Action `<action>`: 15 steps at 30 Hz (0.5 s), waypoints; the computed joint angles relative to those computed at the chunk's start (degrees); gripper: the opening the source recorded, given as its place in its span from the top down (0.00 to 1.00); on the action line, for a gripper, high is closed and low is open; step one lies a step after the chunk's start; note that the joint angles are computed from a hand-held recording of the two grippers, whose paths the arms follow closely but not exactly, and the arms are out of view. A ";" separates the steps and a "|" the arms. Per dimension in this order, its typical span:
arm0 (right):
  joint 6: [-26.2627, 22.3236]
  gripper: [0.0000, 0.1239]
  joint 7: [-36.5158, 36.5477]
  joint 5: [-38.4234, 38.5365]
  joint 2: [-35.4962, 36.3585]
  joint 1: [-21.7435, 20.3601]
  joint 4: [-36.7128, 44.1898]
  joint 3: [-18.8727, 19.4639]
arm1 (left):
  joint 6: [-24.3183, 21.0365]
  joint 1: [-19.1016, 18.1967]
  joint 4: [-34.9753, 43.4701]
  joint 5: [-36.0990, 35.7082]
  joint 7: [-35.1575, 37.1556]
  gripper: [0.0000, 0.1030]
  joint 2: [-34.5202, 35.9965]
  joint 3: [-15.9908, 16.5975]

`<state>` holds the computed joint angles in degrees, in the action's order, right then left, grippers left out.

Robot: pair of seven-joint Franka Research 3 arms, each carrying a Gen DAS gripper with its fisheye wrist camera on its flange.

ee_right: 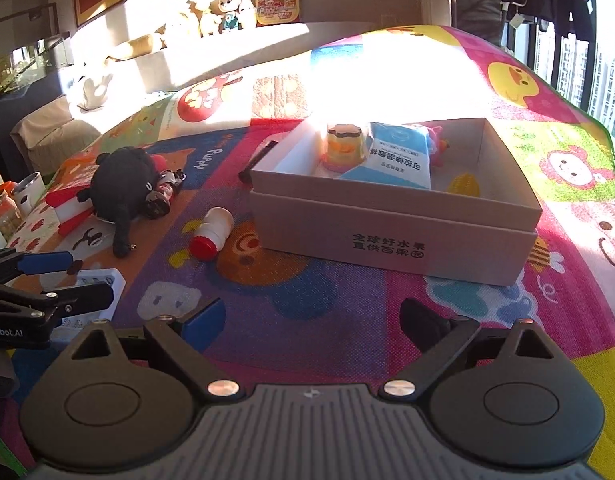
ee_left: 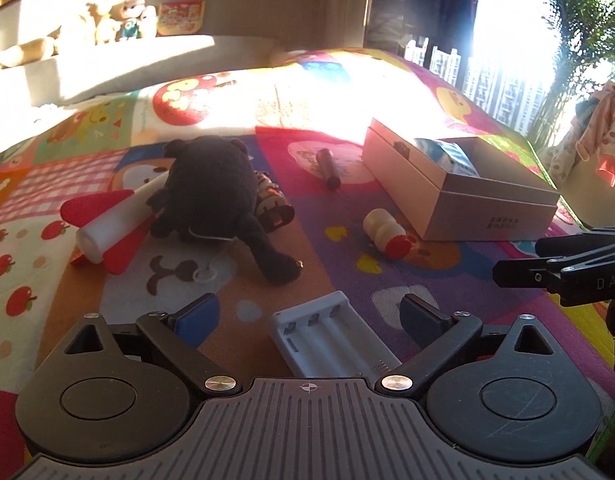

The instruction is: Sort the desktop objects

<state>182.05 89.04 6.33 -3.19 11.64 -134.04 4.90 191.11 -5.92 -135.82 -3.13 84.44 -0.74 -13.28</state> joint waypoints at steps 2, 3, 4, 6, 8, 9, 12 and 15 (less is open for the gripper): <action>-1.16 0.24 -5.94 6.49 0.56 2.98 1.47 -1.62 | 0.44 -0.66 -0.20 4.41 -3.85 0.03 -0.02 1.48; -1.93 0.25 -9.70 10.56 1.02 4.25 2.45 -2.19 | 0.40 -0.47 -0.24 3.72 -3.10 0.03 -0.08 1.13; -2.78 0.28 -12.11 12.88 1.55 4.73 3.49 -2.23 | 0.32 0.06 -0.23 1.25 -0.75 0.03 -0.10 0.05; -5.58 0.47 -15.91 16.25 3.22 5.05 6.55 -1.74 | 0.46 0.48 -0.27 -1.69 2.38 0.02 -0.13 -1.11; -7.17 0.54 -20.49 21.34 5.36 5.05 9.77 -0.60 | 1.07 0.97 -0.42 -7.23 7.79 0.02 -0.19 -2.90; -7.93 0.55 -21.79 22.67 6.38 4.97 11.24 -0.04 | 1.35 0.99 -0.44 -9.83 10.23 0.02 -0.21 -3.52; -10.28 0.59 -25.53 25.59 9.44 4.74 15.34 1.54 | 2.08 -0.55 -0.87 -7.01 8.02 0.02 -0.31 -1.51; -11.01 0.76 -18.48 17.09 12.41 6.99 17.95 -0.83 | 2.17 -1.62 -1.19 0.60 1.21 0.01 -0.46 1.19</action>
<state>171.04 70.56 23.41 9.23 18.63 -116.09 4.07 193.29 -7.54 -137.01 -2.53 85.65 -1.20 -12.09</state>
